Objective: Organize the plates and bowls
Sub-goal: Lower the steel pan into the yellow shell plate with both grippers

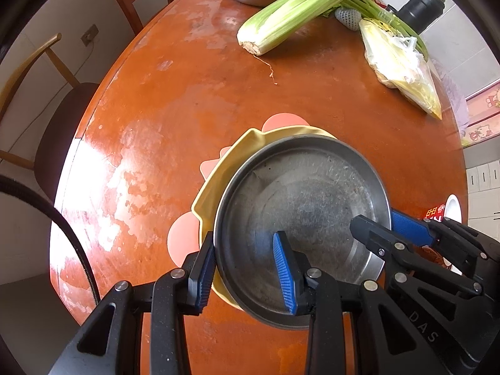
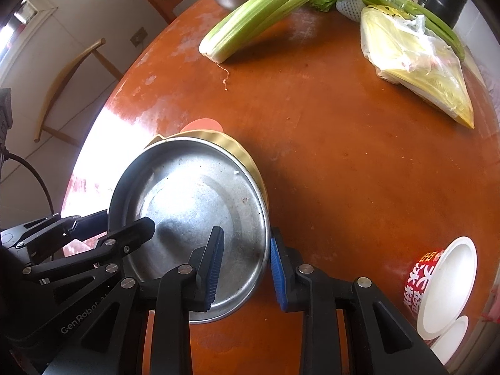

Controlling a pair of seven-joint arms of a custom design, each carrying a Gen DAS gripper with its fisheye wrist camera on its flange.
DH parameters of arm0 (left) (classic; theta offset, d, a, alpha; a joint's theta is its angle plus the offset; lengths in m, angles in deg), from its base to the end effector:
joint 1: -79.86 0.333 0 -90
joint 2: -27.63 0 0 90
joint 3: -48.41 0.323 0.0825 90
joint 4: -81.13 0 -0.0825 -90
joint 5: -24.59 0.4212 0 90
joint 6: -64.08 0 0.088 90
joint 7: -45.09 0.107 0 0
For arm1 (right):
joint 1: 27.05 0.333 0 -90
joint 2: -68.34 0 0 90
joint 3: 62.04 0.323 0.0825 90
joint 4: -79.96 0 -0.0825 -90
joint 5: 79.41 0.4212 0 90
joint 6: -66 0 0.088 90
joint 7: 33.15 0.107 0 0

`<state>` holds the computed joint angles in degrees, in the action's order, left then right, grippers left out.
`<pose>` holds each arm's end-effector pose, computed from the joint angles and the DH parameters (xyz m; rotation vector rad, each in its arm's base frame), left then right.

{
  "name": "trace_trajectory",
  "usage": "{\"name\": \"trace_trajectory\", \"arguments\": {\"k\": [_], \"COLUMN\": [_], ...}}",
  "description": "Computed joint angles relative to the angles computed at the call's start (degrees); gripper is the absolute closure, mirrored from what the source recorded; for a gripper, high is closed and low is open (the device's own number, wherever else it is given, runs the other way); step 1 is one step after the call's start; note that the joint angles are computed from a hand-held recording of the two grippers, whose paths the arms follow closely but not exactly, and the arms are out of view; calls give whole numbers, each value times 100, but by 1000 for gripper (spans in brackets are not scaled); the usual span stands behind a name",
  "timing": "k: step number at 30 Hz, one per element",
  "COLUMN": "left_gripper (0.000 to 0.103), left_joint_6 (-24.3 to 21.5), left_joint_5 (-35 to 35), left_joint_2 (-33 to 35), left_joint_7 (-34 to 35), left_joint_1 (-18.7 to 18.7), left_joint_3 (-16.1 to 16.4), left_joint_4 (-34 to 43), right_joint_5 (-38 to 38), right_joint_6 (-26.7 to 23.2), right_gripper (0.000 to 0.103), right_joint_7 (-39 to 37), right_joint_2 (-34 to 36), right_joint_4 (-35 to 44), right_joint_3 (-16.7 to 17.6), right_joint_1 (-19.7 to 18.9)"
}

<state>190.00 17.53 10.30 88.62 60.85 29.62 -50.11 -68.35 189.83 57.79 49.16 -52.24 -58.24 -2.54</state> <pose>0.3978 -0.3224 0.4757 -2.4380 1.9563 -0.3090 0.4347 0.2446 0.4879 -2.4070 1.6242 0.0470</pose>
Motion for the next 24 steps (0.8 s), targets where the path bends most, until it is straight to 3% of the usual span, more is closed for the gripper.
{"name": "trace_trajectory", "arguments": {"k": [24], "left_gripper": [67], "left_joint_6": [20], "left_joint_5": [-17], "left_joint_2": [-82], "left_joint_7": [11], "left_joint_1": [34], "left_joint_3": [40], "left_joint_4": [-49], "right_joint_5": [67], "right_joint_6": [58], "right_gripper": [72], "right_joint_7": [-50], "right_joint_2": [78], "right_joint_4": [41], "right_joint_3": [1], "right_joint_1": [2]}}
